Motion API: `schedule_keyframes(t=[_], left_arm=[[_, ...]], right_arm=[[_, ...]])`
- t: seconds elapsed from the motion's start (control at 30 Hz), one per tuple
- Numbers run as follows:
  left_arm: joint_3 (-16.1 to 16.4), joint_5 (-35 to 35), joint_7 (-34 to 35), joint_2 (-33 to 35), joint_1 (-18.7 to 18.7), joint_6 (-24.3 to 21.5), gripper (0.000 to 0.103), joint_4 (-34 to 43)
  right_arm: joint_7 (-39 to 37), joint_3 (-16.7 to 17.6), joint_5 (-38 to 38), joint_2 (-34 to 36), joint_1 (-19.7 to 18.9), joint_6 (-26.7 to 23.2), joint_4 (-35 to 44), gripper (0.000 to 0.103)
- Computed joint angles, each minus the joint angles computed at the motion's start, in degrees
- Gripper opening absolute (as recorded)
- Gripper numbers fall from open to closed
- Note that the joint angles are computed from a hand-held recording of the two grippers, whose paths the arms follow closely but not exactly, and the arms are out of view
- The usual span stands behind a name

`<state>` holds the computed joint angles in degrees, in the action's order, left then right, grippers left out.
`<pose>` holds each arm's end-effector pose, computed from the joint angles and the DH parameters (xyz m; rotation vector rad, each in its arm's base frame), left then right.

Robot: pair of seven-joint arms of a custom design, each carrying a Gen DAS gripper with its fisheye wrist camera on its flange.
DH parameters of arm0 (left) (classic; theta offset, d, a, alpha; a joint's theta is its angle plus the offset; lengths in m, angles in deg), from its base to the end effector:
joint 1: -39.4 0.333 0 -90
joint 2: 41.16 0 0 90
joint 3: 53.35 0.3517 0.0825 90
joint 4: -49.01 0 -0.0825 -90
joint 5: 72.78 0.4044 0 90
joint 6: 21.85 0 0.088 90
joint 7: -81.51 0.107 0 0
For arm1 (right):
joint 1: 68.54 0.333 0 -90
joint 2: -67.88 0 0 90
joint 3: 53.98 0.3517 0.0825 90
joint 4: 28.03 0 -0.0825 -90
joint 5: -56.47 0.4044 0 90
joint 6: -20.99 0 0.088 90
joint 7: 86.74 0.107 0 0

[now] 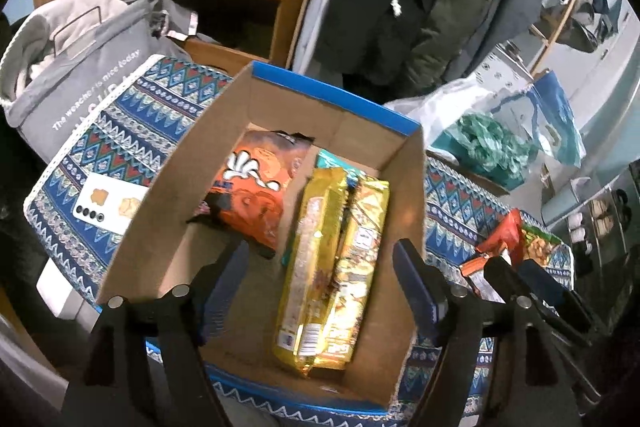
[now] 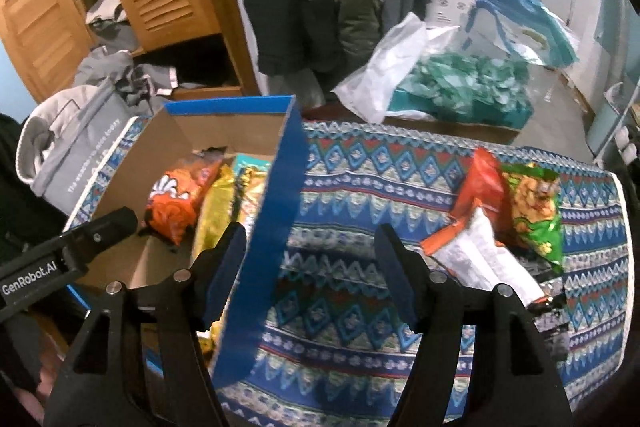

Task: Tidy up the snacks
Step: 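Move both tools away from the box toward the snack bags on the cloth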

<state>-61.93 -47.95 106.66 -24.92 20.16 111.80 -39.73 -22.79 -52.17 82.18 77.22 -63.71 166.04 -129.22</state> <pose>0.6447 -0.3161 0.5742 -2.3016 1.4562 -0.7095 0.6750 0.0724 0.5628 -1.9806 1.4950 -0.3507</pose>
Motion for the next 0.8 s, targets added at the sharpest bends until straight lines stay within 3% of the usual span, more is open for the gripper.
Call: schedule_keyframes(t=[0.43,0.8], left_arm=[[-0.2,1.1,4.2,5.6,-4.0,-5.0,0.081,9.0],[0.6,2.0,9.0,11.9,-8.3,-11.0,0.081,19.2]], right_arm=[[-0.7,-1.8,0.4,-1.5,-2.4,1.5,-2.6,0.069],[1.5,-3.4,-1.0,-0.6,-5.3,0.0,-2.4,0.07]])
